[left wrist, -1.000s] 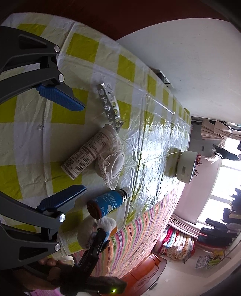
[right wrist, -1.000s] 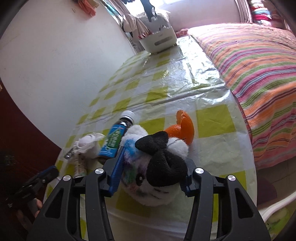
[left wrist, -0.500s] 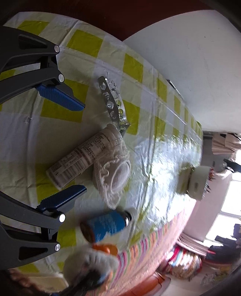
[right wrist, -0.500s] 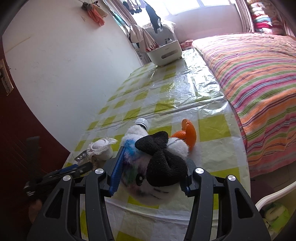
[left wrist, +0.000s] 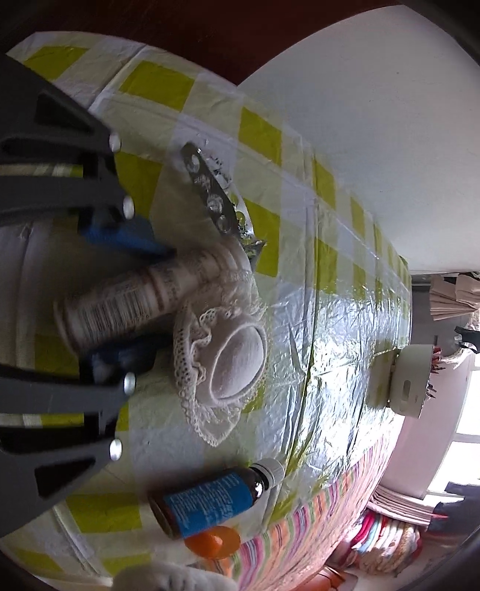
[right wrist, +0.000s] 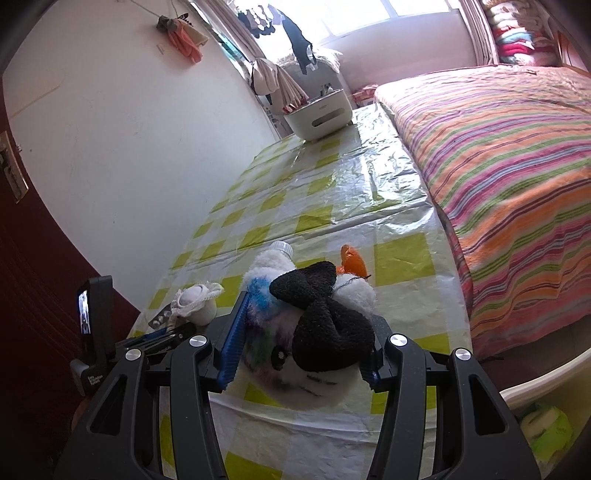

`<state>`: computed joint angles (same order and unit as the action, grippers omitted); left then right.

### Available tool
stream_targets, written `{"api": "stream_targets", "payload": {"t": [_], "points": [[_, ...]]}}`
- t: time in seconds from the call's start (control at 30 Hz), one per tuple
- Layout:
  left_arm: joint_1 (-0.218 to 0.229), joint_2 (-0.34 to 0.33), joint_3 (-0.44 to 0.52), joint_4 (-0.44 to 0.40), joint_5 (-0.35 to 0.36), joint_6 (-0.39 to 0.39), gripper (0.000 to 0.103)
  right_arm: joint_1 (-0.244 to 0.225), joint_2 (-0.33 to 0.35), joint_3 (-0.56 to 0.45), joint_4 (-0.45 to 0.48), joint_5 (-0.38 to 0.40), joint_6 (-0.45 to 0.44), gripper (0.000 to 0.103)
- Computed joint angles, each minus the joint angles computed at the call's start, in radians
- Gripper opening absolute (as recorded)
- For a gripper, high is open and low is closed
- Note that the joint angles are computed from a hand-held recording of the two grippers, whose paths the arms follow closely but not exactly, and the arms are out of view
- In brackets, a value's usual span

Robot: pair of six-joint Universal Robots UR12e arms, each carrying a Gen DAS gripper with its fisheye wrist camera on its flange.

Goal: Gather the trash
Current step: 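Grasp the white pill bottle with left gripper while right gripper holds the plush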

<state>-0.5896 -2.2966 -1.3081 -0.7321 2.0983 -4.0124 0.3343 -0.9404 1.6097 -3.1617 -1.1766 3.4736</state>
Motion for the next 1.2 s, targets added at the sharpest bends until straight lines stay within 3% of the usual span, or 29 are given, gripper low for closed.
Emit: {"api": "stream_targets", "payload": {"t": [0.27, 0.4, 0.53, 0.83, 1.0, 1.2], "points": [[0.008, 0.039, -0.073, 0.097, -0.040, -0.014, 0.029, 0.004, -0.003, 0.004, -0.018, -0.004, -0.003, 0.050], [0.008, 0.072, -0.136, 0.220, -0.048, -0.013, 0.028, 0.005, -0.005, 0.007, -0.029, -0.003, -0.007, 0.050], [-0.003, 0.096, -0.183, 0.342, -0.008, 0.019, 0.028, 0.006, -0.011, 0.017, -0.044, -0.001, -0.010, 0.050], [-0.009, 0.131, -0.250, 0.531, 0.026, 0.072, 0.028, 0.009, -0.024, 0.036, -0.080, -0.001, -0.024, 0.050], [-0.012, 0.137, -0.262, 0.561, 0.028, 0.066, 0.028, 0.006, -0.036, 0.058, -0.101, -0.008, -0.037, 0.050], [-0.027, 0.111, -0.221, 0.557, 0.005, 0.127, 0.028, -0.002, -0.055, 0.091, -0.129, -0.025, -0.047, 0.050]]}}
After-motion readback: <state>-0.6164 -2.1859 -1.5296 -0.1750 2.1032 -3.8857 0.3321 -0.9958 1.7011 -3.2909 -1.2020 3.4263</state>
